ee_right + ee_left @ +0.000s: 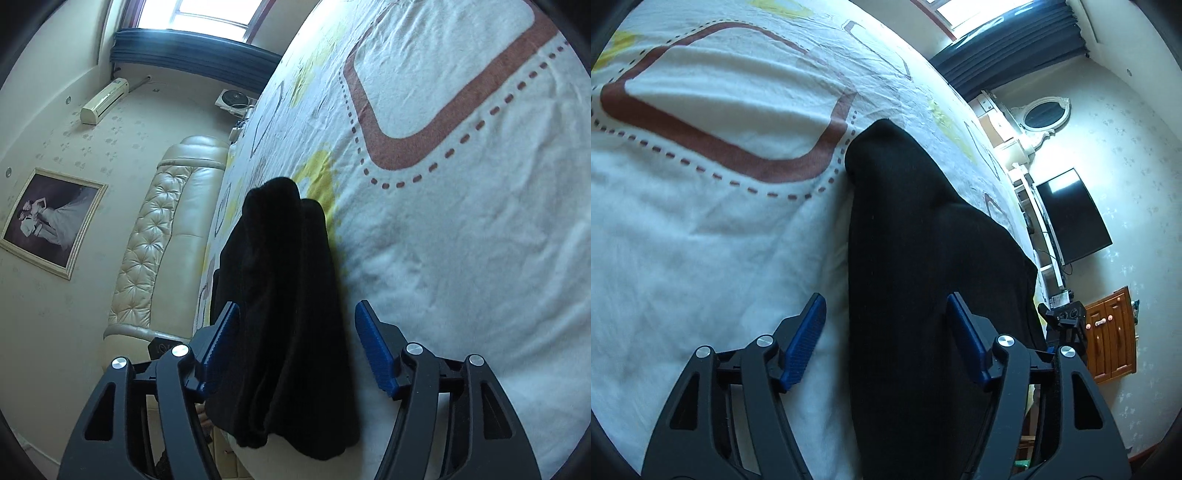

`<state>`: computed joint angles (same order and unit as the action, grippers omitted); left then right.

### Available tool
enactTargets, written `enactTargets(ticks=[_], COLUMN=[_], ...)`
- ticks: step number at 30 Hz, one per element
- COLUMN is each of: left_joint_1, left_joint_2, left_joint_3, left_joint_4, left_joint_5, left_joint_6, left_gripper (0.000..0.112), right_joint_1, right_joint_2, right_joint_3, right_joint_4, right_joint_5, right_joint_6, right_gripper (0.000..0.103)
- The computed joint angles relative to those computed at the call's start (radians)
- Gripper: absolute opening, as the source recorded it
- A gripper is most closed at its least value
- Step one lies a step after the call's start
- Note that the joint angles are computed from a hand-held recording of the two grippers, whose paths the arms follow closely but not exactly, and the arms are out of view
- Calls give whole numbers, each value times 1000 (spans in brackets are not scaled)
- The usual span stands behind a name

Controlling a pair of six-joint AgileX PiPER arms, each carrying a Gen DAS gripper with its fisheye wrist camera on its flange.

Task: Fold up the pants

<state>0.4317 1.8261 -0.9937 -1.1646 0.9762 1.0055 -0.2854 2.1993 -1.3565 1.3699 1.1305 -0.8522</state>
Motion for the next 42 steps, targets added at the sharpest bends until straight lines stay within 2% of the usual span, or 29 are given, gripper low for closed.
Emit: enactTargets(ticks=[3, 5, 10, 12, 13, 14, 16, 18, 22, 31, 42], left_joint_1=[35, 22, -71, -116, -130, -139, -135, -136, -170, -184, -167], left_joint_2=[-59, -92, -131, -147, -155, -160, -156, -157, -182, -221, -242], left_joint_3=[122, 167, 199, 195, 197, 198, 195, 195, 191, 202, 209], left_joint_4=[-47, -58, -86, -60, -52, -45, -49, -52, -9, 50, 93], left_joint_5=[31, 23, -89, -160, -185, -202, -206, -212, -258, -284, -255], left_joint_6=[59, 70, 34, -7, -21, -35, -38, -42, -77, -123, -155], left_gripper=[74, 77, 80, 75, 71, 68, 55, 48, 43, 39, 37], right_joint_1=[-11, -5, 51, 76, 86, 90, 77, 70, 70, 37, 8], right_joint_2=[-34, -66, -113, -131, -143, -145, -144, -146, -153, -159, -169], right_joint_3=[103, 163, 174, 166, 167, 168, 185, 201, 204, 217, 228], right_joint_4=[31, 56, 21, -30, -55, -71, -51, -28, -24, -35, -71], right_joint_5=[43, 24, -58, -94, -119, -130, -125, -119, -128, -113, -90], right_joint_6=[-46, -83, -30, -2, 18, 32, 6, -17, -18, -36, -35], right_gripper=[69, 70, 75, 70, 57, 54, 44, 40, 38, 36, 36])
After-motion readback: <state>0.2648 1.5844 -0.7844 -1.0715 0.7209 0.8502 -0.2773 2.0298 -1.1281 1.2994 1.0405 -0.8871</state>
